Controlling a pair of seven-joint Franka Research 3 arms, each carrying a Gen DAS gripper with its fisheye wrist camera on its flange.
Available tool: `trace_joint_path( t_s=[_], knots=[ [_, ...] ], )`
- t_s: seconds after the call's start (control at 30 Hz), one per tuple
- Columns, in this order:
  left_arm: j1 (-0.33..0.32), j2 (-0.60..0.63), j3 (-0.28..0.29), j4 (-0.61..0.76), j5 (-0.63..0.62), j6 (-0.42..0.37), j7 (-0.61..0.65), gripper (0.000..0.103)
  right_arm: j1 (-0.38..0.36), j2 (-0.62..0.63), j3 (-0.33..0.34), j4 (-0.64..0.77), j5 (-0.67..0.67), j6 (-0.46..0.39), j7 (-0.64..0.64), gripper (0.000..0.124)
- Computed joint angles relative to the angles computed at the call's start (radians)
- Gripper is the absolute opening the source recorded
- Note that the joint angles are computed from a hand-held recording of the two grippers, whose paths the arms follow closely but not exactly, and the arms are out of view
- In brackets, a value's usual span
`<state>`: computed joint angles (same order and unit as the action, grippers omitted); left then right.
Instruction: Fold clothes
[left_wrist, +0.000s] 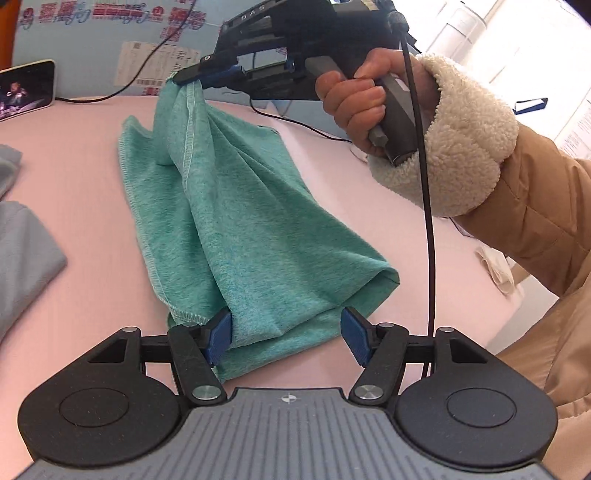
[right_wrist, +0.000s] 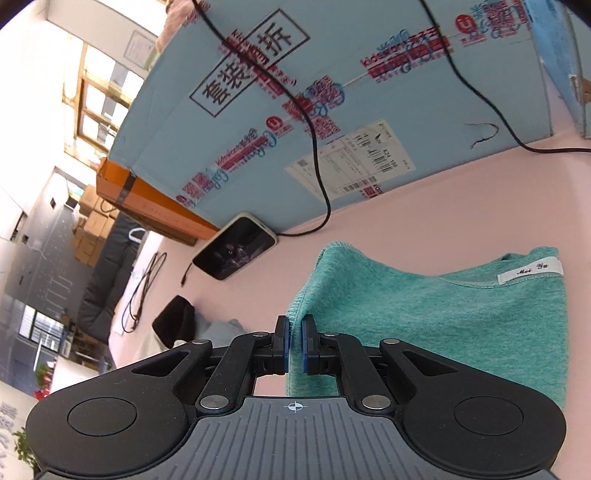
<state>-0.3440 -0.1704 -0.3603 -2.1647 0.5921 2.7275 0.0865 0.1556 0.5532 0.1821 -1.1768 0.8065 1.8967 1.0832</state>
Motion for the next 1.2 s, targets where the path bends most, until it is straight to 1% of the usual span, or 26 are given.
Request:
trace_joint_path(
  t_s=[0.1,0.17,0.27,0.33,0.37,0.43,0.5,0.57,0.63,0.7,0.83,0.93,1.0,1.07,1.17,1.2],
  knots=[
    [-0.017,-0.002,0.004,-0.014,-0.052,-0.002,0.013,0.063,0.035,0.015,-0.001,0.001,-0.041,0.013,-0.007,0.008],
    [-0.029,0.001,0.009,-0.017,-0.090,-0.009,0.040,0.063,0.060,0.036,-0.006,0.015,-0.080,0.009,0.016,0.013],
    [-0.041,0.008,0.014,-0.014,-0.138,-0.026,0.083,0.068,0.093,0.071,-0.013,0.040,-0.138,-0.002,0.060,0.014],
    [-0.048,0.007,0.015,-0.014,-0.167,-0.044,0.101,0.069,0.106,0.075,-0.019,0.033,-0.168,0.000,0.089,0.022],
    [-0.053,0.004,0.017,-0.015,-0.185,-0.055,0.112,0.070,0.104,0.073,-0.017,0.025,-0.169,0.002,0.095,0.027],
    [-0.058,-0.012,0.021,-0.031,-0.216,-0.073,0.131,0.070,0.092,0.063,-0.011,0.009,-0.156,0.005,0.101,0.032],
    [-0.057,-0.033,0.019,-0.050,-0.227,-0.086,0.131,0.070,0.072,0.043,-0.007,-0.006,-0.138,0.011,0.084,0.041],
    [-0.055,-0.054,0.014,-0.064,-0.232,-0.107,0.126,0.070,0.054,0.014,-0.007,-0.029,-0.121,0.024,0.056,0.045],
    [-0.053,-0.081,0.011,-0.077,-0.234,-0.129,0.120,0.071,0.029,-0.030,-0.011,-0.063,-0.109,0.025,-0.007,0.045],
    [-0.048,-0.105,0.009,-0.085,-0.230,-0.144,0.116,0.071,0.012,-0.095,-0.026,-0.119,-0.128,0.038,-0.106,0.045],
    [-0.031,-0.124,0.006,-0.091,-0.215,-0.148,0.106,0.071,-0.005,-0.311,-0.073,-0.352,-0.207,0.139,-0.435,0.045],
    [-0.020,-0.117,0.011,-0.088,-0.212,-0.129,0.104,0.071,-0.022,-0.443,-0.113,-0.500,-0.243,0.149,-0.659,0.045],
    [-0.019,-0.110,0.018,-0.083,-0.219,-0.116,0.117,0.071,-0.024,-0.534,-0.138,-0.606,-0.272,0.151,-0.778,0.045],
    [-0.019,-0.096,0.025,-0.068,-0.224,-0.108,0.148,0.071,-0.014,-0.599,-0.153,-0.695,-0.309,0.176,-0.860,0.043],
    [-0.017,-0.070,0.028,-0.040,-0.221,-0.102,0.191,0.071,0.011,-0.664,-0.150,-0.831,-0.411,0.301,-0.914,0.039],
    [-0.014,-0.061,0.026,-0.031,-0.216,-0.102,0.194,0.071,0.016,-0.668,-0.152,-0.851,-0.434,0.317,-0.919,0.036]
  ],
)
